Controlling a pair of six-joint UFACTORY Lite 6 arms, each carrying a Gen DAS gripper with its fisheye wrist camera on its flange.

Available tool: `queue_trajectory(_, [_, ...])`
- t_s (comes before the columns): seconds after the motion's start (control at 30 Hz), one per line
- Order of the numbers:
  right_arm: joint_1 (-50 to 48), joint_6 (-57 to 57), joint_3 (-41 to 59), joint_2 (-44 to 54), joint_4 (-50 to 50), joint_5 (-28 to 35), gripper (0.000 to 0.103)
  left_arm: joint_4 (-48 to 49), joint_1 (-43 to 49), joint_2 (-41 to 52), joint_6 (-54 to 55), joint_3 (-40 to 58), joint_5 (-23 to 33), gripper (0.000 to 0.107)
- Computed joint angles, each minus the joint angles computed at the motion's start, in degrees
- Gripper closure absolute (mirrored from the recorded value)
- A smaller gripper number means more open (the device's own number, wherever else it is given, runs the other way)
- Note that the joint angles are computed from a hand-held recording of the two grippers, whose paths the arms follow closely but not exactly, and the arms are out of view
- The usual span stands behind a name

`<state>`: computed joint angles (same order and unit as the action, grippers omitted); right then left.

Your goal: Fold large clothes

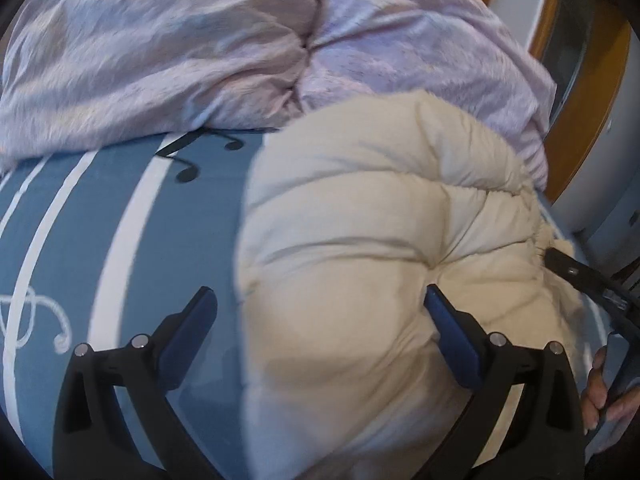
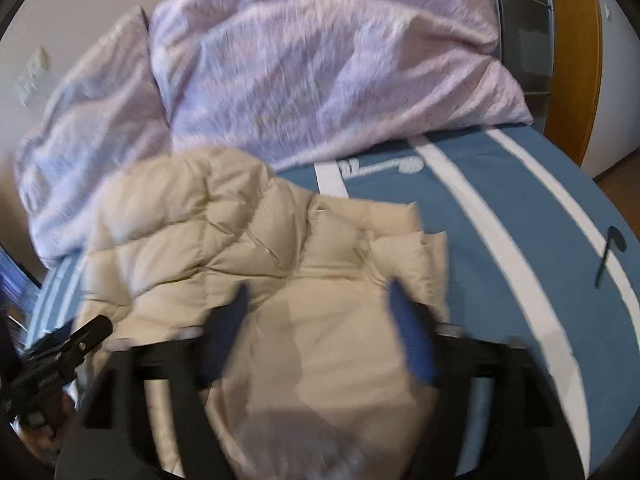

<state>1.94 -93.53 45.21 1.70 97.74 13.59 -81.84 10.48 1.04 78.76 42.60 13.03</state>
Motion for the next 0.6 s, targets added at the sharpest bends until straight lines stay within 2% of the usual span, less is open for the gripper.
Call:
queue_trajectory(0.03, [-1.3, 1.0, -2.1, -3.2, -1.3, 0.1, 0.004, 3.5, 2.1, -1.1, -2.6, -0.5, 1.7, 0.006])
queue_trajectory(0.1, [-4.3, 6.5, -3.4, -6.0, -8.1, 2.2, 0.004, 8.9, 5.4, -2.2, -6.4, -0.8, 4.1, 0.006])
queue_trajectory(0.23, [-11.4, 20.1, -0.5, -1.4, -22.4, 11.4, 0.004, 13.9, 9.7, -1.6, -10.2, 0.1, 9.2, 0.006])
queue_trajectory(0.3, [-13.7, 21.6, 1.4, 2.4, -24.5, 16.1, 0.004, 14.9, 11.0, -0.8, -11.7, 0.9, 11.5, 0.006])
queue_trajectory(0.5, [-17.6, 21.3, 5.3, 11.3, -24.2, 25.3, 0.001, 13.5, 18.0, 5.1, -13.0, 4.9, 22.7, 0.006])
queue_trajectory(0.6, [-19.0, 20.3, 6.9, 15.1, -22.9, 29.7, 0.001, 13.7, 18.3, 7.9, -13.2, 6.5, 24.7, 0.006])
